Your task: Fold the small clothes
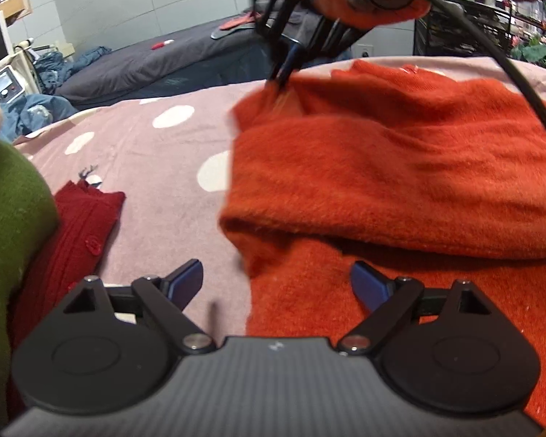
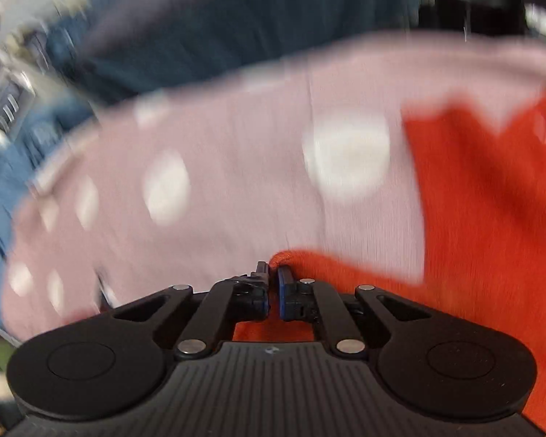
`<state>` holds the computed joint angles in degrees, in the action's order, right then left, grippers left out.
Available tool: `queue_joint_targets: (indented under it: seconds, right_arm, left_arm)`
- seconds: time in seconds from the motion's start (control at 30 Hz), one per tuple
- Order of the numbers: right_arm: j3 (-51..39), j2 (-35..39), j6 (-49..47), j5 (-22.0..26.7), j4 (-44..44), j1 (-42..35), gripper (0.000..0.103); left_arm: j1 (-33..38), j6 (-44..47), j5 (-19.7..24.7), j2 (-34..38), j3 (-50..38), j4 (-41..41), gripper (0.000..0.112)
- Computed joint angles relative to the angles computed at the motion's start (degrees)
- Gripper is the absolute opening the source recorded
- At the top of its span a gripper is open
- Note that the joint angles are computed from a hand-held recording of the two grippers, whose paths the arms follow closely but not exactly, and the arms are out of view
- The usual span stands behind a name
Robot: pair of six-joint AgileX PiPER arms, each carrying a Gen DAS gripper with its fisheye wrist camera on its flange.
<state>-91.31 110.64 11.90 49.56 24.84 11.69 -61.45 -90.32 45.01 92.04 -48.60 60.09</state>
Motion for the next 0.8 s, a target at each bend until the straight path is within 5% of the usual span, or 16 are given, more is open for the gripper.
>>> queue_joint_targets:
  seconds: [0.23,0.4,0.43,0.5,0.6,0.73,0.77,0.8]
  right_arm:
    - [11.67,-2.21,-14.18,-13.73,15.86,-7.2,0.013]
    - [18.9,-6.79,-32.89,-16.9,26.1,-5.96,0.042]
    - [19.39,-8.48,-38.62,-16.55,25.99,-4.76,0.054]
    - [16.75,-7.81,-45.85,-8.99,28.58,-4.65,0.066]
    - [8.5,-2.64,-40.41,4.79,23.19,-3.37,0.064]
    - [3.84,1.05,-33.0,2.85,8.75,2.77,0.06]
    - [2.99,2.3,-33.3,3.89,8.15,2.64,0.025]
    - [2.52,3.07,-34.62,4.69,9.84,2.49,0.006]
  left_arm:
    - [3.91,-1.95,-2.41,-0.27,1.41,0.26,0.088]
    - [5.01,-2.0,-2.44,-0.75,2.52,-1.28,0.088]
    - [4.64,-2.23,-1.84,-0.79,2.35,-1.05,0.088]
    - [3.78,-2.32,-0.83,-0.49,1.52,-0.72,0.088]
    - [3.51,-0.54,-1.25,0.53,0.09,-1.3,0.088]
    - [1.88,1.32,0.68,1.64,-1.17,-1.79,0.088]
    - [1.74,1.77,0.62,1.32,-1.0,-2.1,0.088]
    - [1.73,2.01,0.4,0.88,-0.74,-2.43,0.088]
